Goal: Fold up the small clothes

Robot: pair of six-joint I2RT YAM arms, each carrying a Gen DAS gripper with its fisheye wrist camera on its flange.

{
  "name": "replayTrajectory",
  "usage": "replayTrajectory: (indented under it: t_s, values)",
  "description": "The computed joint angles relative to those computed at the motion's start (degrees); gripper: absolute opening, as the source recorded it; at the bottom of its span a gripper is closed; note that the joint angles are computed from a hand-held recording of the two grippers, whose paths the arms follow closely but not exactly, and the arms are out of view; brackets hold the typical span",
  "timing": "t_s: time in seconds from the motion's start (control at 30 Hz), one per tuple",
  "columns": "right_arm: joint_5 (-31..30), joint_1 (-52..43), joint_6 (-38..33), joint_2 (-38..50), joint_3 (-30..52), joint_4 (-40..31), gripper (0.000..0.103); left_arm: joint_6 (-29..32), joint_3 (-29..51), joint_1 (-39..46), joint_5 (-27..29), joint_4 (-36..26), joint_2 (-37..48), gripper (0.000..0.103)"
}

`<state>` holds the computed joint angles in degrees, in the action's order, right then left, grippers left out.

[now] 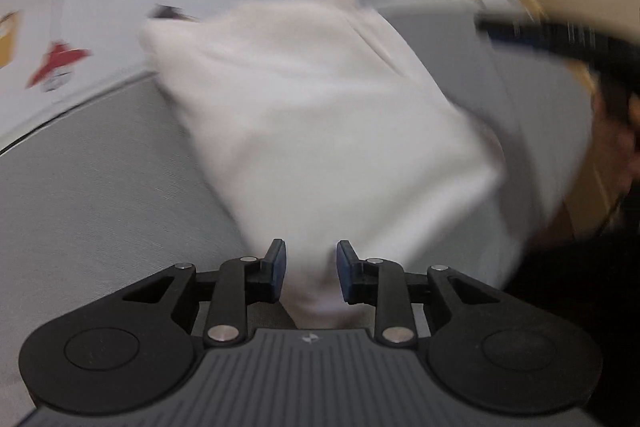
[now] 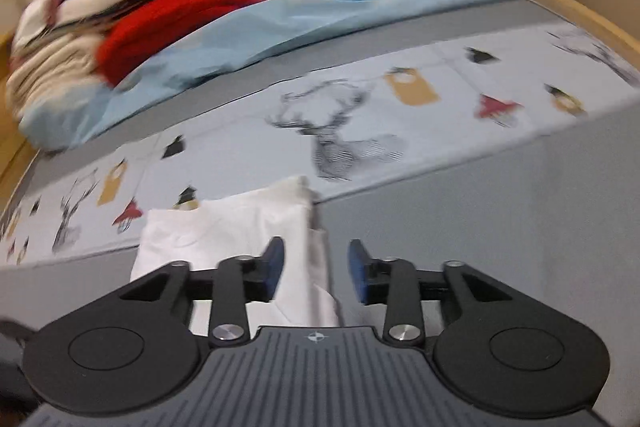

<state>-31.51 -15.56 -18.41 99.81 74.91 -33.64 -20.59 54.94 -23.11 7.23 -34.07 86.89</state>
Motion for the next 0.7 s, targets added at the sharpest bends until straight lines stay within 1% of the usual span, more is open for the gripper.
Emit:
replayTrajectory:
  t_s: [0.07, 0.13, 0.17, 0.2, 0.3, 0.33, 0.37, 0.4, 0.43, 0.47, 0.5, 0.57, 0.6, 0.67, 0.7]
  values:
    - [0.86, 1.32, 0.73, 2.27, -0.28, 1.92, 0.042, -3.98, -0.71, 2.56, -0.91, 1.83, -0.17, 0.031]
    - [4.79, 3.93, 4.34, 5.91, 2.52, 0.06, 0.042, -7.17, -1.73, 5.15, -2.43, 3.43, -0.71, 0.031]
    - [3.75, 4.43, 6.77, 7.11, 3.03, 1.05, 0.042, -9.10, -1.82, 6.67, -2.79, 4.31, -0.49, 0.031]
    - [3.02, 4.79, 7.94, 8.26, 3.74, 1.75, 0.042, -11.70, 0.01, 7.24, -3.14, 5.06, 1.31, 0.031]
    - [8.14, 7.33, 9.29, 11.16, 4.44, 5.47, 0.042, -18.41, -0.58, 10.65, -2.37, 9.56, 1.45, 0.031]
    - [8.39, 7.65, 10.02, 12.57, 5.57, 5.49, 0.042, -20.11, 0.06, 11.29, -2.03, 10.24, 2.18, 0.032]
    - [7.32, 7.57, 11.00, 14.27, 7.26, 4.63, 0.042, -21.16, -0.11, 11.91, -1.74, 11.69, 2.24, 0.032]
    - [5.90, 7.43, 11.91, 15.86, 8.95, 3.61, 0.040, -21.81, -0.67, 12.18, -1.71, 14.07, 2.03, 0.032]
    - [3.98, 7.17, 12.44, 17.08, 10.32, 2.67, 0.025, -22.35, -0.69, 11.74, -2.09, 15.23, 1.72, 0.032]
    - [2.79, 7.03, 12.82, 17.89, 11.38, 2.17, 0.002, -22.55, 0.10, 11.60, -2.22, 15.63, 2.57, 0.032]
    - [2.97, 6.87, 13.98, 17.32, 10.55, 4.27, 0.003, -22.63, 1.51, 11.70, -2.23, 15.54, 3.70, 0.032]
    - [2.99, 6.22, 15.84, 16.98, 10.49, 5.88, 0.002, -22.83, 1.70, 11.42, -2.54, 17.92, 4.53, 0.031]
    - [4.09, 6.08, 16.31, 17.09, 10.81, 5.77, 0.002, -22.85, 2.28, 11.28, -2.39, 18.59, 5.20, 0.031]
    - [5.73, 6.10, 16.15, 18.24, 12.27, 4.18, 0.002, -23.14, 1.23, 10.01, -2.43, 21.74, 5.21, 0.029]
    - [6.60, 6.16, 15.95, 17.96, 11.95, 4.52, 0.002, -22.95, 0.80, 9.40, -2.42, 22.95, 5.14, 0.029]
